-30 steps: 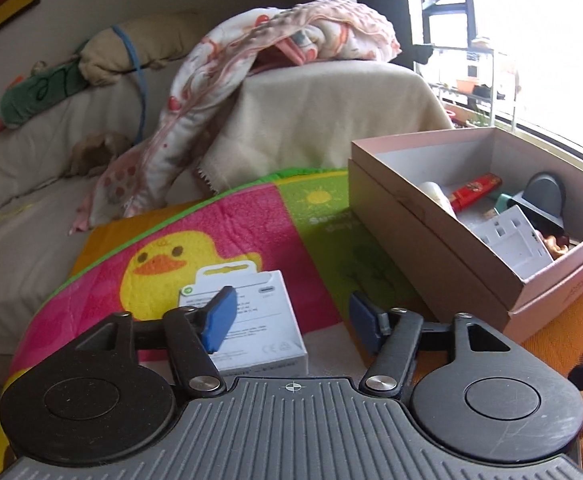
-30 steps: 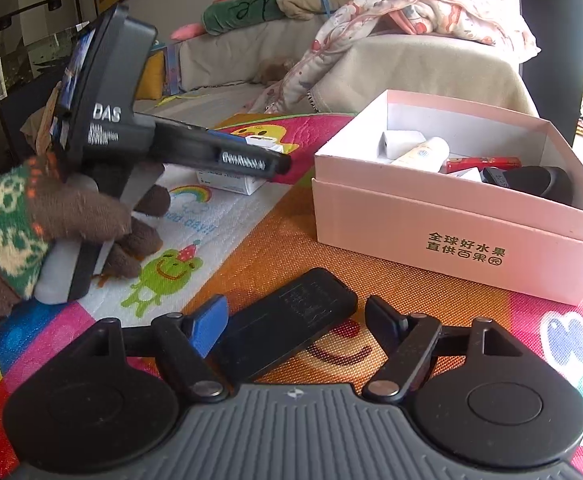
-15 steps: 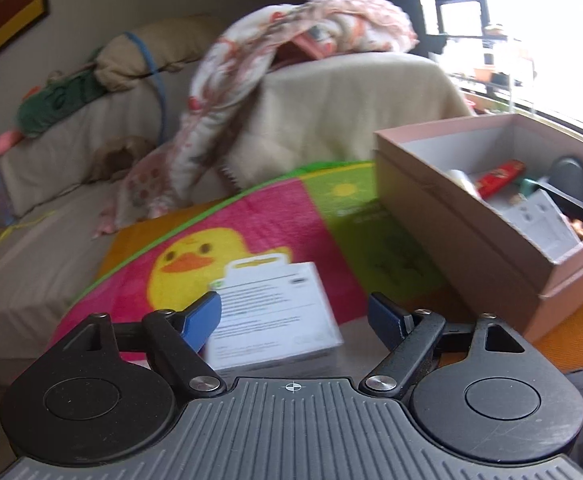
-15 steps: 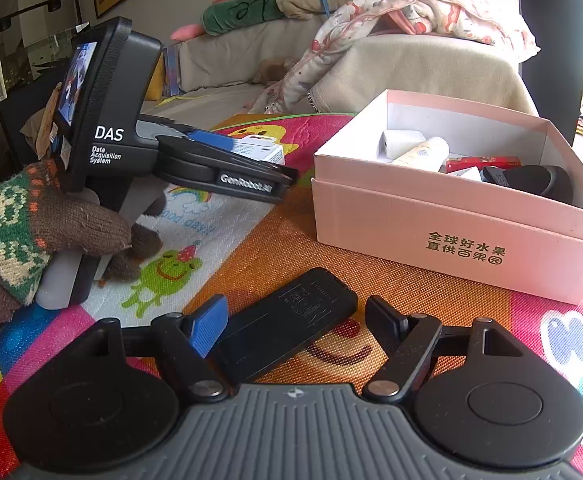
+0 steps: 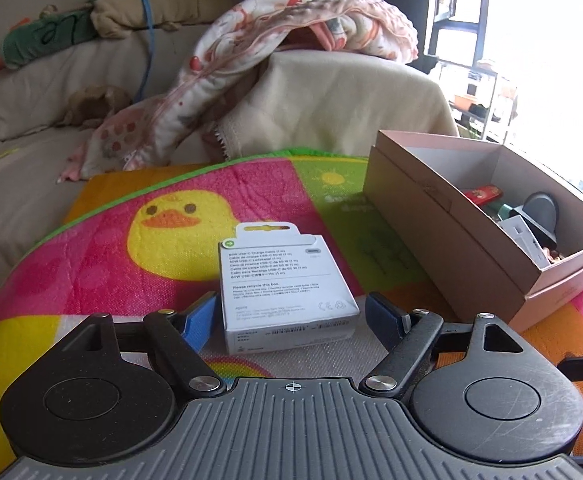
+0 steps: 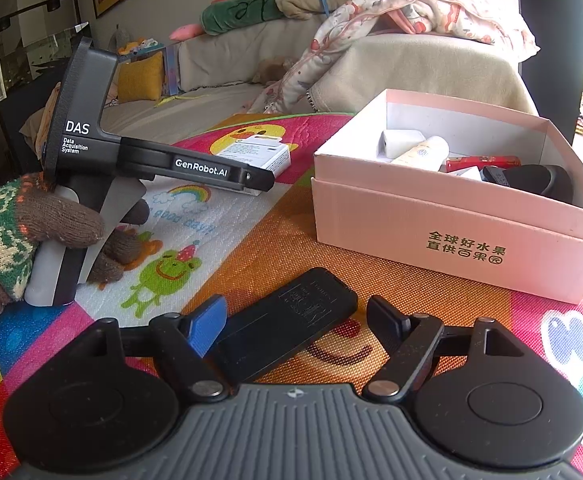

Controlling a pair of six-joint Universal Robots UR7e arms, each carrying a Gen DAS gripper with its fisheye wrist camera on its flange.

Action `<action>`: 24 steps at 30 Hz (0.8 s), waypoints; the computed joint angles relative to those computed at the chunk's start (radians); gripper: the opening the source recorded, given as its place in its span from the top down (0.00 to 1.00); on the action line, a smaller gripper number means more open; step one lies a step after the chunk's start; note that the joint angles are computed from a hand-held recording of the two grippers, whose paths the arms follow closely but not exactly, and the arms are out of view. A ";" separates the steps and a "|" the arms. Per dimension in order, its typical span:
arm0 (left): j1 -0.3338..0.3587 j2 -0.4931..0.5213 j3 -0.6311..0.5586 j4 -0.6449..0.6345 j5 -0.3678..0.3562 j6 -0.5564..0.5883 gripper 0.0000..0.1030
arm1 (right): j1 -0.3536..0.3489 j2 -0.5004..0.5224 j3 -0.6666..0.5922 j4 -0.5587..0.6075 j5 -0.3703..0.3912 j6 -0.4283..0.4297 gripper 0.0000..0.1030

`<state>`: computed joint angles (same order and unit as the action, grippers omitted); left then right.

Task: Organize rigid objects
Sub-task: 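Grasp and lift the black phone with the right gripper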

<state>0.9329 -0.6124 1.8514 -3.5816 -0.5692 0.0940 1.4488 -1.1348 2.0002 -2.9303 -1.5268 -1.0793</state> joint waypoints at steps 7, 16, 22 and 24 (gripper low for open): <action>0.009 0.035 -0.093 0.058 0.072 0.010 0.19 | 0.004 0.001 -0.002 0.017 -0.006 -0.009 0.18; 0.006 -0.017 -0.038 0.153 0.004 -0.105 0.28 | 0.026 0.009 -0.051 0.145 -0.056 -0.065 0.00; -0.058 -0.079 0.131 0.133 -0.076 -0.202 0.28 | 0.034 0.006 -0.019 0.084 -0.082 -0.105 0.01; -0.095 -0.095 0.195 0.136 -0.078 -0.251 0.27 | 0.031 -0.001 -0.007 0.057 -0.088 -0.098 0.05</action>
